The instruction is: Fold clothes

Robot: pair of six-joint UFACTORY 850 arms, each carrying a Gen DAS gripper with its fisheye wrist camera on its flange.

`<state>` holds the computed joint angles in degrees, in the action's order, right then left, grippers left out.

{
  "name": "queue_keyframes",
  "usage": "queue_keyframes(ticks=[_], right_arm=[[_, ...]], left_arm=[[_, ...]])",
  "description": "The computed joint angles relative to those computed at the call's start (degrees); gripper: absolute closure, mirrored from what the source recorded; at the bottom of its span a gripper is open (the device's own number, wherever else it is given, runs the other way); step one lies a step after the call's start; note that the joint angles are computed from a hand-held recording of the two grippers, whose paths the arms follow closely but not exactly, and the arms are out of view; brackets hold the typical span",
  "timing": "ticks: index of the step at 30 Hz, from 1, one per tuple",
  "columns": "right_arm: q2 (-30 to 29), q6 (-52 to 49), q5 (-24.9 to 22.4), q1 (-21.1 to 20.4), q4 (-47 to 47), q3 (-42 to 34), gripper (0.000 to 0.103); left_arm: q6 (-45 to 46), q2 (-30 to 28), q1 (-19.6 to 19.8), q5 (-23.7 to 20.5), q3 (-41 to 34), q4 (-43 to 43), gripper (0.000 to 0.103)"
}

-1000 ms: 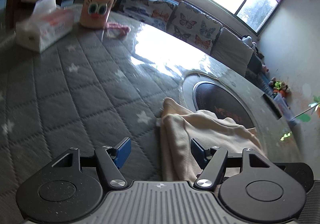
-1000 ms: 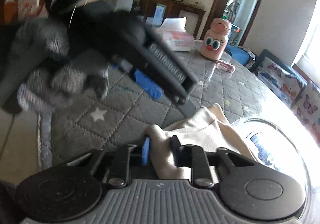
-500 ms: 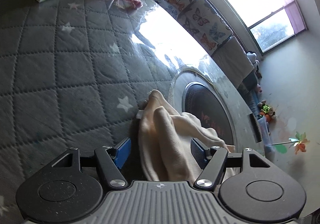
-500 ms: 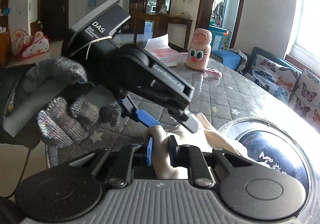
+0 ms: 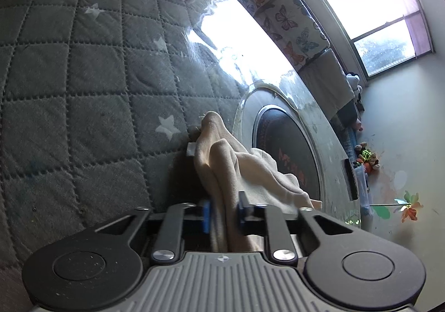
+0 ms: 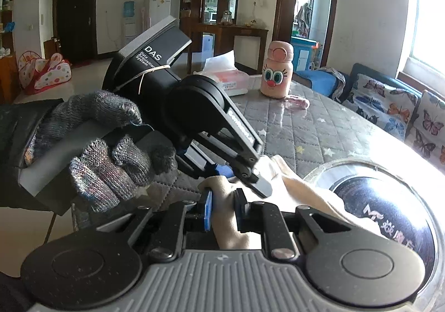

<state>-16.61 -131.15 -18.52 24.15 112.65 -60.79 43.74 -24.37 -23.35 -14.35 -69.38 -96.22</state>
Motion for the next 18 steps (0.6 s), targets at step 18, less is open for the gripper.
queue_keyframes(ticks=[18], right_arm=[[-0.4, -16.8, 10.8, -9.9, 32.1, 2.2, 0.086]], left_arm=[[0.2, -0.3, -1.0, 3.0, -0.4, 2.6, 0.087]])
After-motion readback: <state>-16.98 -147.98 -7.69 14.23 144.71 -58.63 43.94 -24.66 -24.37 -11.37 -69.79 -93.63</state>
